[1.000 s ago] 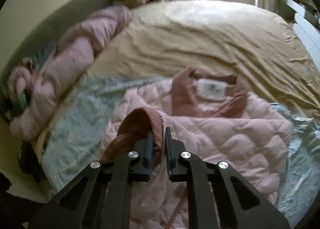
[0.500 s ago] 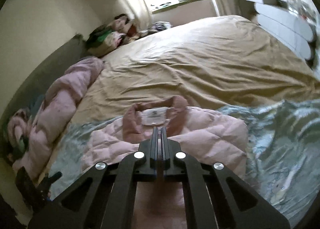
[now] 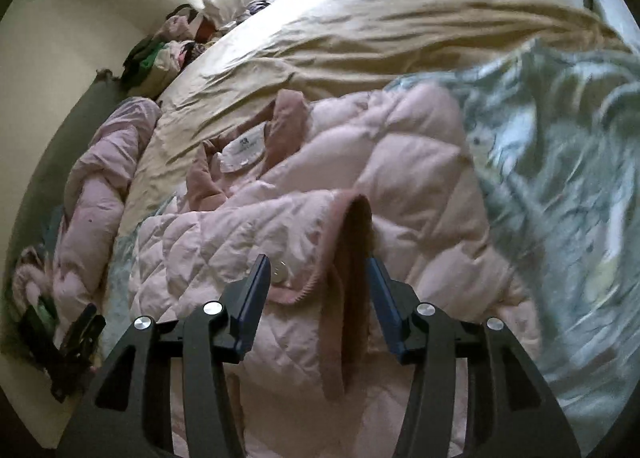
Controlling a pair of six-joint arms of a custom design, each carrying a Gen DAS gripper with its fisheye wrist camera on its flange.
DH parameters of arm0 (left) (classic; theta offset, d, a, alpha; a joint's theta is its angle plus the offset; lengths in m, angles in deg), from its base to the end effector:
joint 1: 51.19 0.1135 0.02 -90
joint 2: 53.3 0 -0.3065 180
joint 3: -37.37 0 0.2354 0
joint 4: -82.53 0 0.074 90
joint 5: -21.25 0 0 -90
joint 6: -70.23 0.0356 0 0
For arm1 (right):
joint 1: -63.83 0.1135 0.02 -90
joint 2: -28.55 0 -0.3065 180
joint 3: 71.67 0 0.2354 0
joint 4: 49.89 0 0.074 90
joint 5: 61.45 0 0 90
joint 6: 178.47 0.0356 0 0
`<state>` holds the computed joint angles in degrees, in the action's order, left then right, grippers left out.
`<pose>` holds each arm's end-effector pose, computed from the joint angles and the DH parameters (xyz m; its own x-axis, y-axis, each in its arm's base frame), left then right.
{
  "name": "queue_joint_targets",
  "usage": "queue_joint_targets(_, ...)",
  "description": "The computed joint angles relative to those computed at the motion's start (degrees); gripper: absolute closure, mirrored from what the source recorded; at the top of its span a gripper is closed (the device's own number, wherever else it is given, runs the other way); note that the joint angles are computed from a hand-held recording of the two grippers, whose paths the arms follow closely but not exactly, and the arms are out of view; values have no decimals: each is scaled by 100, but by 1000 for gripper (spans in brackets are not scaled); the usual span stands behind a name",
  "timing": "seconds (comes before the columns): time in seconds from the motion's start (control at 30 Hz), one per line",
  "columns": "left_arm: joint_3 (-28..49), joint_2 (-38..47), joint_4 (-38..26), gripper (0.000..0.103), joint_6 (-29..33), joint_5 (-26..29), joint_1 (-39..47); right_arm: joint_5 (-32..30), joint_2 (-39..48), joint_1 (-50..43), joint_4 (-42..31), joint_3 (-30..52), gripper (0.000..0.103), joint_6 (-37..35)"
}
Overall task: Fold large clothes
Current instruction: 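Lift the hem and fold it up toward the collar with the right tool, then press and adjust the folded hem near the collar with the right tool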
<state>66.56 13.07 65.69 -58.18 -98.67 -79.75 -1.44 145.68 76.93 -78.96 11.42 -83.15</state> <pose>0.1370 -0.0543 0.1672 -0.6545 -0.2569 -0.7111 -0.3186 0.9466 -0.0487 0.3877 0.1085 0.1610 -0.9035 -0.1278 -0.4090 -0.3342 0.8077 0.4858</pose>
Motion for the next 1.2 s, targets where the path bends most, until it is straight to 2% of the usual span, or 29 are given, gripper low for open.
queue_joint_targets(0.13, -8, -14, 52, 9, 150, 84, 209, -186, 265, 21, 410, -19, 54, 524)
queue_joint_targets(0.17, -14, -21, 74, 9, 200, 133, 285, -263, 349, 33, 504, 12, 64, 657)
queue_joint_targets(0.23, -28, -29, 128, 9, 291, 254, 443, -395, 472, 96, 529, 148, 89, 615)
queue_joint_targets(0.3, -3, -15, 129, 9, 389, 303, 537, -192, 359, 206, 593, 172, 97, 438)
queue_joint_targets(0.4, 102, 49, 91, 9, 535, 249, 614, -100, -28, 296, 852, 120, 98, 236)
queue_joint_targets(0.53, 218, 258, 294, 9, 663, 526, 948, 464, -262, 491, 804, 378, 98, -19)
queue_joint_targets(0.67, 268, 715, 691, 9, 728, 691, 1013, 1093, -66, 714, 677, 661, 98, -198)
queue_joint_targets(0.83, 264, 1143, 1054, 9, 804, 910, 1094, 1510, 311, 802, 723, 702, 97, -228)
queue_joint_targets(0.93, 151, 1081, 1147, 9, 875, 1051, 1199, 1611, 207, 802, 910, 457, 92, -169)
queue_joint_targets(0.97, 119, 1067, 1148, 9, 913, 1072, 1240, 1659, 147, 803, 958, 381, 88, -172)
queue_joint_targets(1.13, -23, 987, 1262, 9, 1151, 1304, 1630, 2018, -234, 857, 1325, -58, 85, -215)
queue_joint_targets(1.2, -40, 948, 1281, 9, 1218, 1395, 1754, 2007, -422, 898, 1502, -242, 80, -243)
